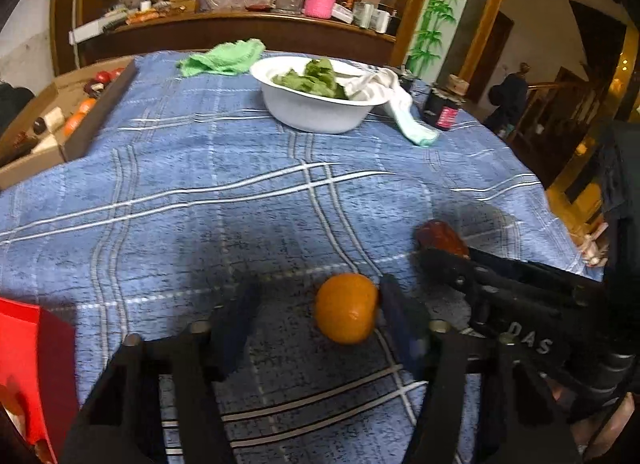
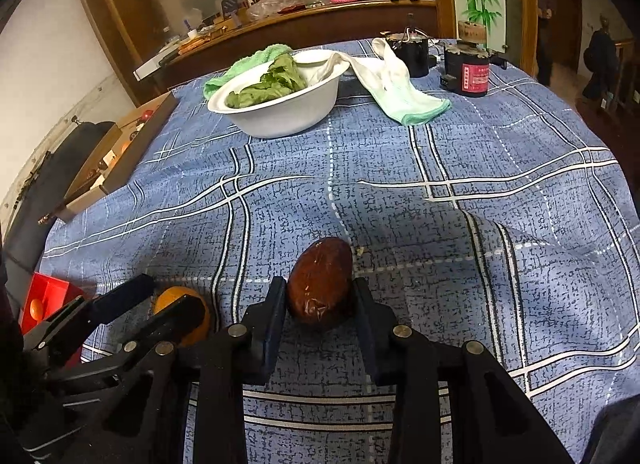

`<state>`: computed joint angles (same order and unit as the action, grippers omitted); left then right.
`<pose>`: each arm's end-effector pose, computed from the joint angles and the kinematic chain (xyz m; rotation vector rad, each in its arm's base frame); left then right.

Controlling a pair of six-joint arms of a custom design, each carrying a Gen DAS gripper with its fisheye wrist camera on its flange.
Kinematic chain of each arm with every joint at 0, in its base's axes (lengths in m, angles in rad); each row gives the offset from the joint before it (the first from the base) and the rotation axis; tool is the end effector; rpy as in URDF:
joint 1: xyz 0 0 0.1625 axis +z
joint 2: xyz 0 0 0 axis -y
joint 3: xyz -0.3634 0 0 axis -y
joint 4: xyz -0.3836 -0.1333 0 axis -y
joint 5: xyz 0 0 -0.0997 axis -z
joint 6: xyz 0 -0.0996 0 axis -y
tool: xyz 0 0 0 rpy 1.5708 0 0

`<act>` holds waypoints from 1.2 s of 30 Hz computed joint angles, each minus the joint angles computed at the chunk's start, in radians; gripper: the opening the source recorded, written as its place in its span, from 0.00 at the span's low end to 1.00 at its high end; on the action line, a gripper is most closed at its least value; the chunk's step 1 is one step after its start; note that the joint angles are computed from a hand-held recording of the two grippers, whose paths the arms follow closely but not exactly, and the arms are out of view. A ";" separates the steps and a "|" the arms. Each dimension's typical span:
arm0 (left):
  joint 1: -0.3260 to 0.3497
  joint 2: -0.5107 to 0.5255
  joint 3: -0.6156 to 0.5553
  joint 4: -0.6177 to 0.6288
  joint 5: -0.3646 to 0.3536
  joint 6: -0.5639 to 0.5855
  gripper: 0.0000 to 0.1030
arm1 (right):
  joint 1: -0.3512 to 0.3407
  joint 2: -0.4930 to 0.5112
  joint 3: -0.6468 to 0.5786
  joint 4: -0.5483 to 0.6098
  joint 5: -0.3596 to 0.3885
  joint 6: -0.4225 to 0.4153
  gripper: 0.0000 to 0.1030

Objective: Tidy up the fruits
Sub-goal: 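Grasp the last mandarin with the left gripper while the right gripper grasps the last date, then hold the mandarin and date raised above the table with both grippers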

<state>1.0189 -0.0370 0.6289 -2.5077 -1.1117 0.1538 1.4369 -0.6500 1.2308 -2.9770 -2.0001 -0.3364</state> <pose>-0.2712 -0.7790 -0.0884 0.8302 2.5726 -0.5861 -0.0083 -0.7498 0.1838 0.0147 -2.4093 0.8994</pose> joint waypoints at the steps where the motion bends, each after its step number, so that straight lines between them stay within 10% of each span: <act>1: -0.001 -0.001 0.001 0.005 -0.010 0.002 0.43 | 0.001 0.000 0.000 -0.001 -0.002 -0.002 0.34; 5: -0.013 -0.005 0.024 0.003 -0.007 0.046 0.29 | 0.002 -0.001 0.005 -0.008 -0.006 -0.006 0.34; 13: 0.003 0.012 -0.020 0.043 -0.036 -0.009 0.39 | 0.003 0.000 0.006 -0.016 -0.022 -0.005 0.34; 36: -0.018 -0.025 0.062 -0.030 0.041 -0.029 0.29 | 0.012 0.024 -0.001 -0.085 -0.050 -0.033 0.34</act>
